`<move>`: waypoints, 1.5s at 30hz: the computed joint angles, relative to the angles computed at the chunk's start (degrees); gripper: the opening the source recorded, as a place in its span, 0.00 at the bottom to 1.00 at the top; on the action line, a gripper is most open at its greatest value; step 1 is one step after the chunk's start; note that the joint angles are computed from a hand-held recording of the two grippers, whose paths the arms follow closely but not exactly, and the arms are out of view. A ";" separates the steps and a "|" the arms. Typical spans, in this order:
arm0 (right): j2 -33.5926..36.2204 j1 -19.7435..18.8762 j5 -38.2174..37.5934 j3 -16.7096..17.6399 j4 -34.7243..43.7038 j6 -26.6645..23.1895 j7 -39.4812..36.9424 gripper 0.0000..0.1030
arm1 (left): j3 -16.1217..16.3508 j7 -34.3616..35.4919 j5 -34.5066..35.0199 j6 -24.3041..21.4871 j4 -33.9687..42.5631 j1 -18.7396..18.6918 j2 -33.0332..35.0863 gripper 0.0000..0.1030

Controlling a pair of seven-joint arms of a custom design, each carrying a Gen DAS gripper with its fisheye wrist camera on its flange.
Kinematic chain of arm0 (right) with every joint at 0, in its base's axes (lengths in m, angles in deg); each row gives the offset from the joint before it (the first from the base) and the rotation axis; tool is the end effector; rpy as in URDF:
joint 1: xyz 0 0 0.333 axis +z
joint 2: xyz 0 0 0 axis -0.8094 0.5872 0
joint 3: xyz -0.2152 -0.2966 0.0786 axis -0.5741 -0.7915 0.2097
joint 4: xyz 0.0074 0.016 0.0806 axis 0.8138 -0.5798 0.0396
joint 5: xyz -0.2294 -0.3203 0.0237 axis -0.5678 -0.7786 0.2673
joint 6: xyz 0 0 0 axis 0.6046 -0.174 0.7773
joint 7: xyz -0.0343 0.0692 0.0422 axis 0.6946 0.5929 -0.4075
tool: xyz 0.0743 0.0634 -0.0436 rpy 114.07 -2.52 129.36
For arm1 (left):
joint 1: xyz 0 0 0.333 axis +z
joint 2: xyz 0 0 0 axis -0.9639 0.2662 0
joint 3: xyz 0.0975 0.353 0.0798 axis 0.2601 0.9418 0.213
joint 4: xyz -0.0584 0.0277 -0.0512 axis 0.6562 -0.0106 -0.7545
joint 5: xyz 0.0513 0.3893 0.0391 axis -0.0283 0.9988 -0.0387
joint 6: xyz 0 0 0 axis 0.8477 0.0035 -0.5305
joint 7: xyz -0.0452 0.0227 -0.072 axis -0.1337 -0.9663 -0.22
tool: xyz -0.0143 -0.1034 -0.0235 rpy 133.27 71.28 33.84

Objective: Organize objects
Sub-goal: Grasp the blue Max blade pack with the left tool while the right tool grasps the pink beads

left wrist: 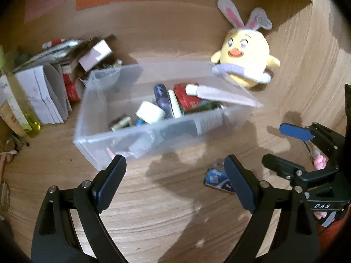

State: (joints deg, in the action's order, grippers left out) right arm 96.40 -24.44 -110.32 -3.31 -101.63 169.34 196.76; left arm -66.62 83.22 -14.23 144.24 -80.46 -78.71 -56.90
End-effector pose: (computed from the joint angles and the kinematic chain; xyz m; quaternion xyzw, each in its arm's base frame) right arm 0.5882 0.3542 0.4573 -0.6399 0.6572 -0.2898 0.2731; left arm 0.6808 -0.1941 0.4799 -0.4586 0.8058 -0.3484 0.1377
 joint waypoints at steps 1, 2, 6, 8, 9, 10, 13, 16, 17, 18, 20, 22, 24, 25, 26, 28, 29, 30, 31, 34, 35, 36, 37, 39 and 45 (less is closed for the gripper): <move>0.19 -0.12 0.39 0.14 -0.10 0.21 -0.18 0.70 | 0.13 -0.18 0.34 -0.41 -0.03 -0.17 0.11 0.89; 0.37 -0.24 0.83 0.25 -0.25 0.58 -0.38 0.70 | 0.22 -0.26 0.63 -0.68 -0.20 -0.29 0.16 0.89; 1.06 -0.91 3.85 0.70 -1.19 2.72 -2.14 0.63 | 0.55 -0.39 1.91 -1.55 -1.06 -0.78 0.15 0.89; 1.46 -1.19 6.09 1.02 -1.52 3.37 -3.85 0.57 | 0.58 -0.39 2.20 -1.95 -1.20 -0.85 0.16 0.89; 1.69 -1.11 6.93 1.01 -1.59 3.51 -4.47 0.54 | 0.50 -0.30 2.21 -2.43 -1.20 -0.79 0.19 0.89; 1.78 -1.03 7.84 1.03 -1.73 3.45 -5.23 0.52 | 0.35 -0.16 2.10 -3.27 -1.06 -0.65 0.26 0.89; 2.00 -0.76 9.58 0.89 -1.76 3.71 -7.31 0.44 | 0.42 -0.10 2.19 -5.18 -0.44 -0.77 0.55 0.89; 2.65 -1.22 13.21 1.66 -1.34 3.18 -11.21 0.35 | 0.62 0.01 2.75 -6.53 -0.04 -1.19 0.79 0.89; 2.93 -1.55 14.81 2.11 -1.19 3.01 -13.01 0.30 | 0.73 0.02 3.06 -6.88 0.06 -1.40 0.87 0.89; 3.18 -1.38 15.55 2.01 -0.95 2.92 -13.78 0.27 | 0.95 -0.05 3.69 -7.20 0.13 -1.76 0.93 0.89; 3.40 -0.78 16.04 1.40 -0.73 2.87 -14.39 0.25 | 1.24 -0.24 4.66 -7.25 0.12 -2.36 1.04 0.89; 3.49 -0.22 16.08 0.75 -0.63 2.90 -14.34 0.25 | 1.41 -0.51 5.42 -7.46 0.27 -2.79 1.22 0.89; 3.38 0.36 15.69 -0.02 -0.68 2.71 -13.24 0.25 | 1.40 -0.71 5.67 -7.89 0.47 -2.85 1.38 0.88; 3.24 0.37 15.57 -0.24 -0.89 3.27 -12.65 0.25 | 1.41 -0.78 5.77 -8.32 0.62 -2.81 1.46 0.88; 3.02 0.43 15.28 -0.54 -1.18 3.76 -11.90 0.25 | 1.48 -0.99 5.97 -8.70 0.87 -2.90 1.62 0.88; 2.41 1.03 13.82 -1.50 -1.74 3.65 -9.63 0.25 | 1.80 -1.74 6.72 -9.39 1.35 -3.25 1.97 0.88; 1.97 1.10 13.00 -1.89 -2.29 4.08 -8.16 0.25 | 1.83 -1.95 6.96 -9.87 1.62 -3.31 2.14 0.88; 1.64 0.84 12.66 -1.88 -2.73 4.57 -7.39 0.25 | 1.88 -2.21 7.26 -10.49 1.99 -3.42 2.38 0.88; 1.27 0.77 12.02 -2.06 -3.19 4.91 -6.29 0.25 | 1.95 -2.45 7.56 -10.94 2.34 -3.53 2.61 0.88; 0.32 0.56 9.92 -2.27 -4.04 4.74 -3.81 0.25 | 2.45 -3.42 9.16 -10.95 2.64 -4.36 3.03 0.83; -0.03 0.48 9.14 -2.31 -4.33 4.73 -2.88 0.25 | 2.44 -3.51 9.46 -10.72 2.55 -4.45 3.01 0.80; -0.20 0.29 8.59 -2.17 -4.44 4.64 -2.32 0.25 | 2.17 -3.30 9.40 -10.71 2.60 -4.36 3.06 0.79; -0.44 0.20 7.88 -2.14 -4.58 4.48 -1.60 0.25 | 1.85 -3.06 9.18 -10.93 2.81 -4.22 3.20 0.78; -0.88 -0.02 6.43 -2.01 -4.80 4.07 -0.27 0.25 | 1.19 -1.88 8.57 -10.92 2.93 -3.92 3.32 0.70; -1.62 -0.78 2.92 -1.28 -4.86 3.26 2.85 0.25 | 1.23 -0.53 9.71 -8.13 1.70 -4.78 2.93 0.47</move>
